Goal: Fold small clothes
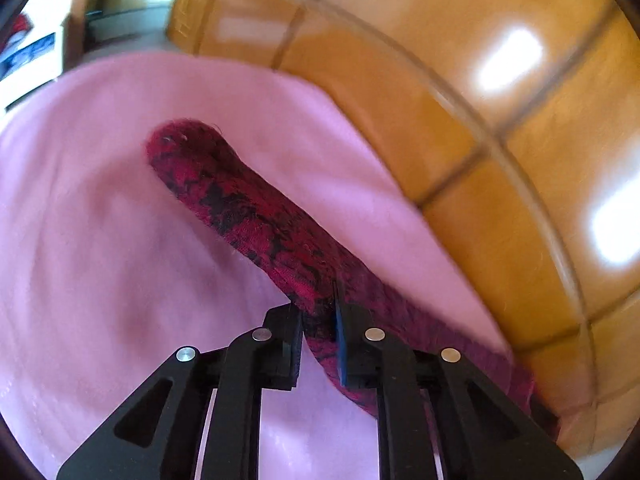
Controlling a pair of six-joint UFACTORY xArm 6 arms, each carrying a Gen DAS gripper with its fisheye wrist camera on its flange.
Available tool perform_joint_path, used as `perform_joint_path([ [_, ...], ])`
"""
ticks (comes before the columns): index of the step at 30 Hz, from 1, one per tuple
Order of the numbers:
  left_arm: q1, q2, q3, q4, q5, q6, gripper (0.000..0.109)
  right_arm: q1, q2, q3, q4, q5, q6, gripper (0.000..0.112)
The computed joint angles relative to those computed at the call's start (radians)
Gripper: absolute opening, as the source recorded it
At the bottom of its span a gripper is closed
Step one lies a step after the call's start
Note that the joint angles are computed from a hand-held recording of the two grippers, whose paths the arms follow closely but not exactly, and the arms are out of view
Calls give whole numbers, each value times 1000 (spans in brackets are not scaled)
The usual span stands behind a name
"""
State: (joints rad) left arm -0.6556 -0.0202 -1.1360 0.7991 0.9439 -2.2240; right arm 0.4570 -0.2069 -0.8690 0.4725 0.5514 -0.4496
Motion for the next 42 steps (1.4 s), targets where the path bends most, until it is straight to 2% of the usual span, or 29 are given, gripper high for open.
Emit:
perform_joint_path([
  [1, -19, 3, 9, 14, -41, -15, 39, 1, 7, -7, 5, 2, -2, 93],
  [2, -42, 0, 24, 53, -78, -64, 55, 1, 10, -7, 13, 2, -10, 93],
  [3, -54, -7, 46, 96, -128, -110, 57, -4, 10, -7, 24, 6, -29, 93],
  [5, -80, 2, 74, 187, -294, -180, 57, -22, 19, -30, 54, 45, -76, 93],
  [6, -100, 20, 63, 203, -343, -177, 57, -40, 8, -31, 80, 73, -103, 90],
  [7, -132, 45, 42, 228, -383, -170, 57, -66, 12, -51, 118, 107, -115, 82],
  [8, -152, 65, 30, 288, -445, -204, 57, -97, 8, -63, 151, 132, -124, 78],
  [10, -195, 122, -13, 344, -563, -220, 57, -138, -5, -65, 170, 116, -109, 76],
  [13, -263, 202, -78, 316, -645, -169, 57, -238, -26, -48, 124, 59, -54, 76],
  [15, -306, 245, -114, 234, -648, -80, 57, -289, -36, -30, 80, 38, -15, 76],
  [17, -320, 271, -125, 272, -684, -127, 57, -340, -51, -2, 51, 28, 2, 75],
  [20, -358, 304, -144, 328, -678, -237, 57, -388, -64, 29, 65, 81, -27, 75],
  [21, -370, 318, -158, 353, -660, -275, 52, -398, -65, 35, 81, 110, -49, 72],
  [22, -383, 315, -157, 371, -637, -305, 43, -398, -75, 57, 100, 129, -77, 64],
  [23, -388, 317, -160, 357, -636, -294, 24, -387, -90, 77, 107, 113, -88, 62],
  [24, -388, 316, -160, 336, -630, -267, 19, -377, -105, 95, 118, 101, -100, 53],
  [25, -405, 331, -188, 300, -589, -231, 17, -373, -111, 100, 141, 109, -117, 37],
  [27, -414, 311, -194, 249, -548, -148, 14, -371, -123, 97, 170, 130, -129, 22],
  [29, -438, 272, -187, 238, -496, -99, 13, -381, -156, 87, 230, 170, -184, 19],
  [30, -424, 268, -199, 208, -489, -38, 13, -394, -181, 84, 270, 207, -225, 19],
  [31, -441, 253, -205, 173, -443, 24, 13, -406, -188, 79, 284, 232, -247, 18],
  [33, -465, 239, -203, 98, -379, 114, 13, -397, -220, 110, 225, 233, -258, 18],
  [34, -461, 245, -197, 75, -392, 122, 13, -407, -213, 112, 195, 242, -257, 18],
  [36, -464, 276, -208, -35, -377, 202, 13, -433, -186, 116, 145, 275, -240, 18],
  [37, -473, 302, -229, -110, -333, 274, 14, -439, -180, 123, 149, 279, -248, 18],
  [39, -470, 323, -244, -156, -317, 295, 23, -461, -179, 117, 175, 302, -273, 18],
  [40, -467, 320, -249, -158, -308, 288, 28, -468, -173, 106, 182, 307, -279, 25],
  [42, -479, 327, -309, -139, -193, 311, 43, -475, -154, 79, 196, 256, -266, 34],
])
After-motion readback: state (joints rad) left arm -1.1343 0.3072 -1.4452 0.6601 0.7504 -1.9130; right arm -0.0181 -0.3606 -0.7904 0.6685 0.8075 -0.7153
